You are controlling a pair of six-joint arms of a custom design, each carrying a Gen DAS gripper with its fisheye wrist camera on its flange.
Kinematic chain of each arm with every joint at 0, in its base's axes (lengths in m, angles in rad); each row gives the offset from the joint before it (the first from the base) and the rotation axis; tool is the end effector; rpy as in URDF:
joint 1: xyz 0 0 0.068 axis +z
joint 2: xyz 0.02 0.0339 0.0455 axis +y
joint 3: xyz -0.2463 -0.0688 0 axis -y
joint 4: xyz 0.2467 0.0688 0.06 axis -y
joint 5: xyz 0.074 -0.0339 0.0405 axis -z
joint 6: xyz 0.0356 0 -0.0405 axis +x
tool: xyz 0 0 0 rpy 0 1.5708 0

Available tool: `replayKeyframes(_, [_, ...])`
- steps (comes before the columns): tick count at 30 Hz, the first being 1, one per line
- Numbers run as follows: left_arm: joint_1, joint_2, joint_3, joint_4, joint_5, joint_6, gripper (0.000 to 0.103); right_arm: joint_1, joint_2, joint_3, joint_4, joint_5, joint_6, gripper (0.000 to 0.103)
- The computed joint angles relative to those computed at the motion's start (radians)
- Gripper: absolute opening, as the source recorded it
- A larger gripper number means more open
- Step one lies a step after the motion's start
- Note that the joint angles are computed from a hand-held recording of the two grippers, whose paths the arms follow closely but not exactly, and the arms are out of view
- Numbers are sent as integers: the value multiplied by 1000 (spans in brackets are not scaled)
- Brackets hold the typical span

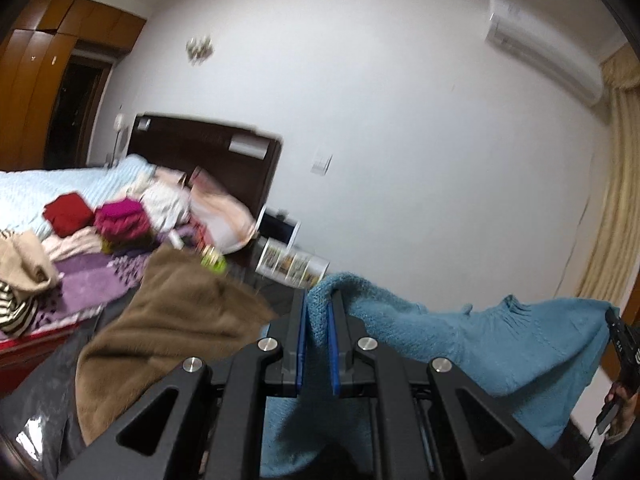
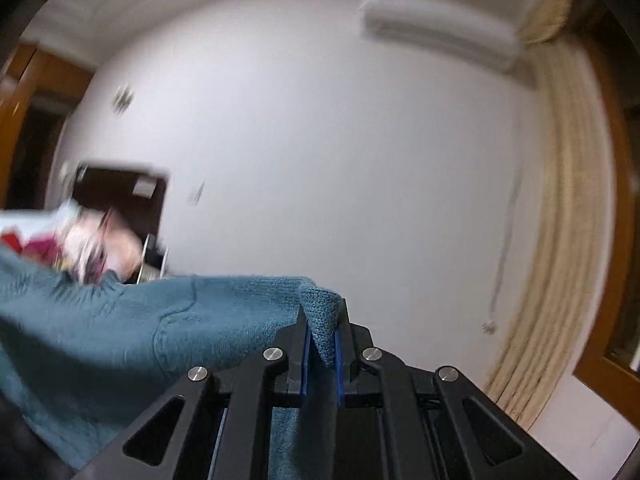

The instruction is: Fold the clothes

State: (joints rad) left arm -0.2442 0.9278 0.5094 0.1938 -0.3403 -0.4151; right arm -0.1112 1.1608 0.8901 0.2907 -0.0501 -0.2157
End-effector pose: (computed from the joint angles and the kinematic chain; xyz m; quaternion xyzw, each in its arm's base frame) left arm 0.2231 -0.0433 0.2412 -0.1709 0.7588 -0.0736 0.6242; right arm 0.2836 -0.0299 0.3334 -0.0544 0.6979 -0.0989 0.7073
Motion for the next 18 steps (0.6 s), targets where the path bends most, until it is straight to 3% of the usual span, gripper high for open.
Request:
replayKeyframes(3, [-70, -126, 22, -37, -91, 26, 10, -9, -123, -15, 36, 65, 26, 9])
replayKeyframes(5, [-171, -236, 16, -2, -269, 108, 7, -18, -186, 9, 17, 95, 57, 9])
replayKeyframes(8, [-225, -383, 72, -110, -279, 143, 7, -34, -244, 74, -44, 105, 111, 9])
replayKeyframes(12, [-340, -367, 163, -268, -325, 195, 7, 84, -281, 74, -45, 190, 1, 9])
replayKeyframes(15, [-352, -279, 149, -315, -195, 166, 7, 259, -262, 55, 2, 335, -113, 9])
replayKeyframes(18, [-338, -123, 122, -277, -17, 144, 14, 268, -257, 42, 0, 360, -103, 9])
